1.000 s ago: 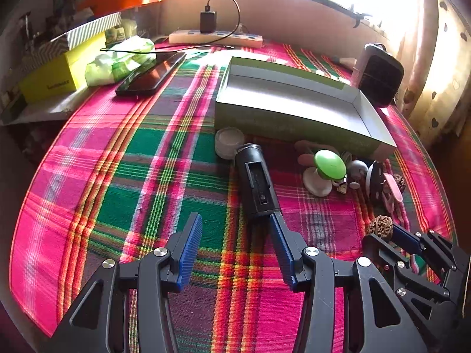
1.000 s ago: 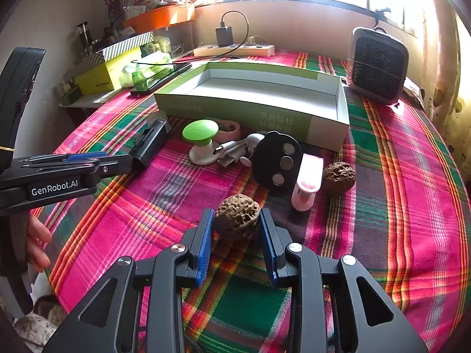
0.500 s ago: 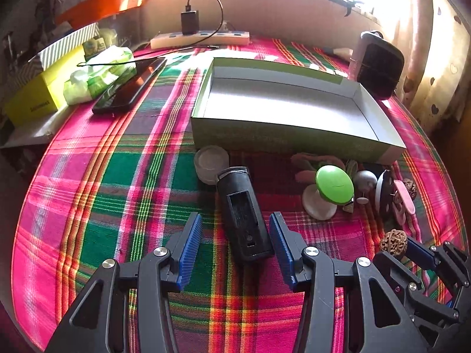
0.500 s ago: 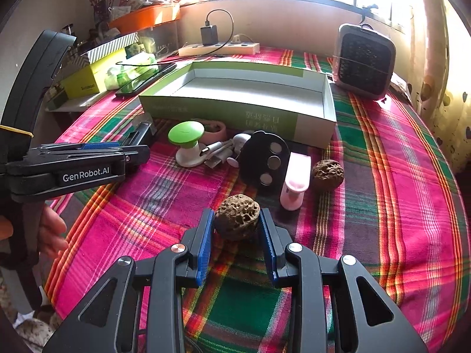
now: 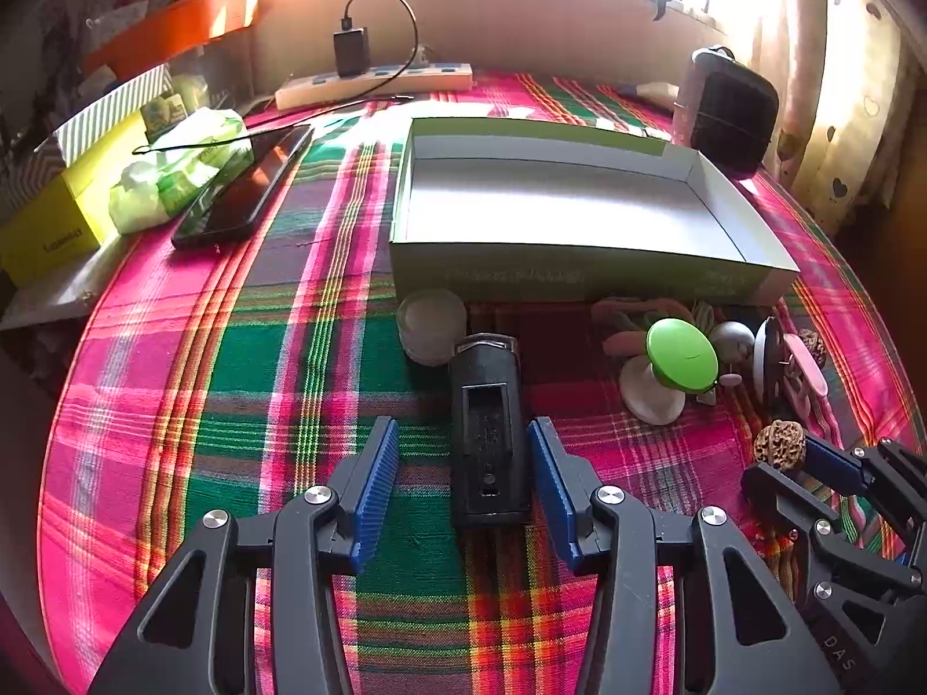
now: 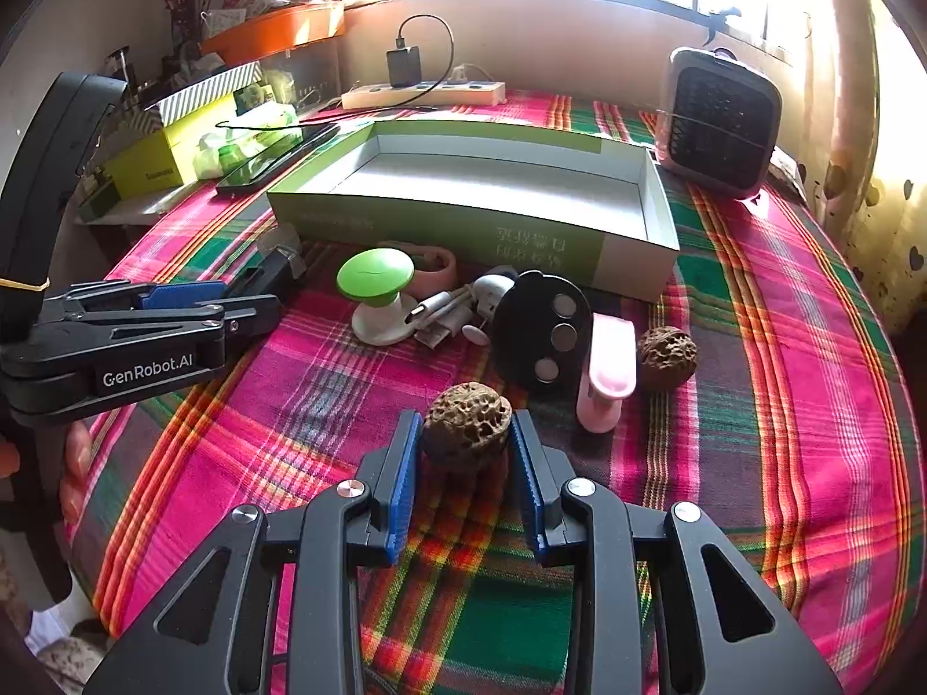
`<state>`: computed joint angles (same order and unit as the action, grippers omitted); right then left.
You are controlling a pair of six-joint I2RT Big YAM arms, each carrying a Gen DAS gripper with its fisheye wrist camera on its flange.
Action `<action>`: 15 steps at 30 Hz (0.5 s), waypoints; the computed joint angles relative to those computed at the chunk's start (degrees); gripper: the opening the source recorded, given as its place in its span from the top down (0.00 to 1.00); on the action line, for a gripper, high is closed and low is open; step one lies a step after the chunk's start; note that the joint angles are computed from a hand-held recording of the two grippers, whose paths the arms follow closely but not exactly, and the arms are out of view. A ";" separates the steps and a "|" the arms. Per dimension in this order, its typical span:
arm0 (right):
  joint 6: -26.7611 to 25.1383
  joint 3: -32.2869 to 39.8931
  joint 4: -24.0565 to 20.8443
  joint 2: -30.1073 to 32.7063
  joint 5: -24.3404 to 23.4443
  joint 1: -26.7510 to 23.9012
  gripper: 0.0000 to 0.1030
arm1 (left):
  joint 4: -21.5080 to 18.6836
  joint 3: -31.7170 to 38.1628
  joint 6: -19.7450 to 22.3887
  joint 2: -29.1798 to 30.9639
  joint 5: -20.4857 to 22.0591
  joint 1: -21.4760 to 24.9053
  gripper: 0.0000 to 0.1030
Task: Organize objects
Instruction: 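Close left tool on the black rectangular device while right tool grips a walnut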
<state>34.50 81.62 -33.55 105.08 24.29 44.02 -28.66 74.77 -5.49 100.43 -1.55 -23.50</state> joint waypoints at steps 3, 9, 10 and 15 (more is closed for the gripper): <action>-0.27 0.15 0.08 0.15 0.11 -0.06 0.69 | 0.09 0.31 0.05 0.22 0.25 0.02 0.58; -0.81 -0.56 1.24 -0.26 -1.06 -0.47 0.69 | 0.08 0.54 1.26 0.36 0.12 0.12 0.74; -0.80 -0.61 1.37 -0.26 -0.94 -0.42 0.69 | -0.06 0.59 1.46 0.36 0.36 0.18 0.75; -0.59 -0.41 1.61 -0.08 -0.99 -0.46 0.69 | -0.07 0.63 1.55 0.37 0.61 0.23 0.75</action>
<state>33.91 81.21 -31.94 105.00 23.30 43.57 -28.72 75.40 -3.94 100.80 -0.94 -23.27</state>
